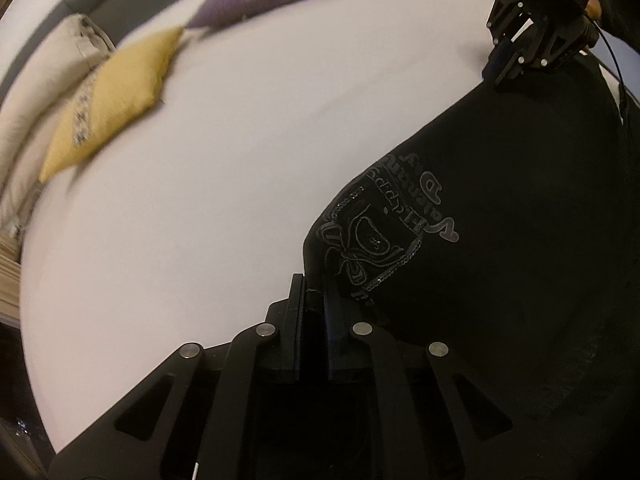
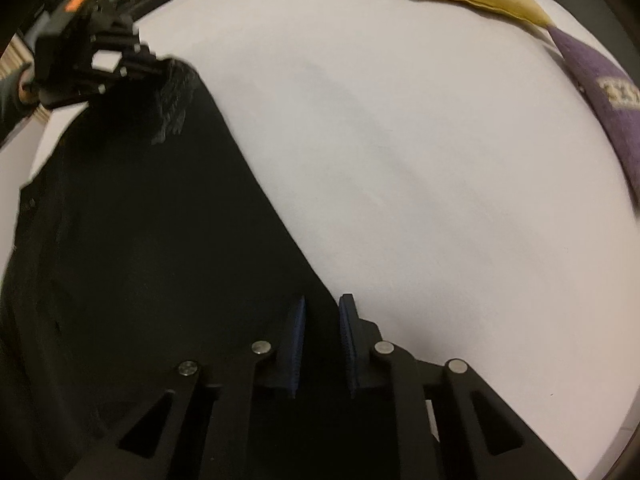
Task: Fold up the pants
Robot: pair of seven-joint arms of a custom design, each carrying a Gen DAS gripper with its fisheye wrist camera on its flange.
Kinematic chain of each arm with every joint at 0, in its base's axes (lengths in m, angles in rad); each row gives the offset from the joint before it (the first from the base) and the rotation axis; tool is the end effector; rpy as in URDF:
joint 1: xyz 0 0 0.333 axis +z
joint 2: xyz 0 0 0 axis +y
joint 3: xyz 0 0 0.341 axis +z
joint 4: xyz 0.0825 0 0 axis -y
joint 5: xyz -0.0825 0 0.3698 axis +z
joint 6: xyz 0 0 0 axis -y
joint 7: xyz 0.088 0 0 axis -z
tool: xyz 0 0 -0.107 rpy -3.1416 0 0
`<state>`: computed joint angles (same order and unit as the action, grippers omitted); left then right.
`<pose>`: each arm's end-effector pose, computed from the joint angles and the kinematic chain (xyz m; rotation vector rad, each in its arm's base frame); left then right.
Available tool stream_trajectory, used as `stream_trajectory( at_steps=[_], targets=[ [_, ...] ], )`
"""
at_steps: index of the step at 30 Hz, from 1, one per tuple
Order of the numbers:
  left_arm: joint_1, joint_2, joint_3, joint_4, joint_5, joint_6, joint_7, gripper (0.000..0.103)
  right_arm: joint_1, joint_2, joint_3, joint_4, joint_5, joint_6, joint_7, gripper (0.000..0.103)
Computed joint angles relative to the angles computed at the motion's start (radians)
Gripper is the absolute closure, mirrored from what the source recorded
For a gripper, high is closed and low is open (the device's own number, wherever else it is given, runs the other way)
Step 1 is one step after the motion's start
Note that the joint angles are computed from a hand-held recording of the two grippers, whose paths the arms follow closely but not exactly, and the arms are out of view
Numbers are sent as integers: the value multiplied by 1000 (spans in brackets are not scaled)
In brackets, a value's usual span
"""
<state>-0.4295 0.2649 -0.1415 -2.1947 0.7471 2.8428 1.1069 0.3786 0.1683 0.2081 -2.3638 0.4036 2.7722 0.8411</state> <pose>0.4676 -0.3396 0.3330 -1.0572 2.5000 -0.3808 0.4479 0.2762 0.3157 -2.6846 0.8622 -0.0428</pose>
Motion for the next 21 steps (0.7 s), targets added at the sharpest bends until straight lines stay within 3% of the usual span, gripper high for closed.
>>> stream_trajectory(
  at_steps=[3,5,10,13,16,17,18,21],
  targets=[
    [-50,-23,53,-8,179,7,-150,96,4,-19,-11,-15,-29,0,19,93],
    [-53,-35,50,0,259,2,-227,96,4,-45,-14,-40,-39,20,14,95],
    [-66,-105,40,-39,575,-27,-514,96,-8,-121,-20,-79,99,17,-132,94],
    [-58,-145,3,-67,699,-62,-642,96,-2,-142,-37,-83,172,9,-235,86],
    [-43,-189,-42,-104,792,-90,-748,96,10,-132,-49,-82,163,20,-245,84],
    [-36,-200,-57,-116,813,-104,-767,96,9,-130,-52,-77,168,5,-247,76],
    [-33,-202,-61,-117,833,-108,-760,96,5,-122,-56,-64,174,-19,-253,60],
    [-21,-258,-132,-170,835,-157,-816,96,-6,-107,-67,-54,122,-26,-241,55]
  ],
)
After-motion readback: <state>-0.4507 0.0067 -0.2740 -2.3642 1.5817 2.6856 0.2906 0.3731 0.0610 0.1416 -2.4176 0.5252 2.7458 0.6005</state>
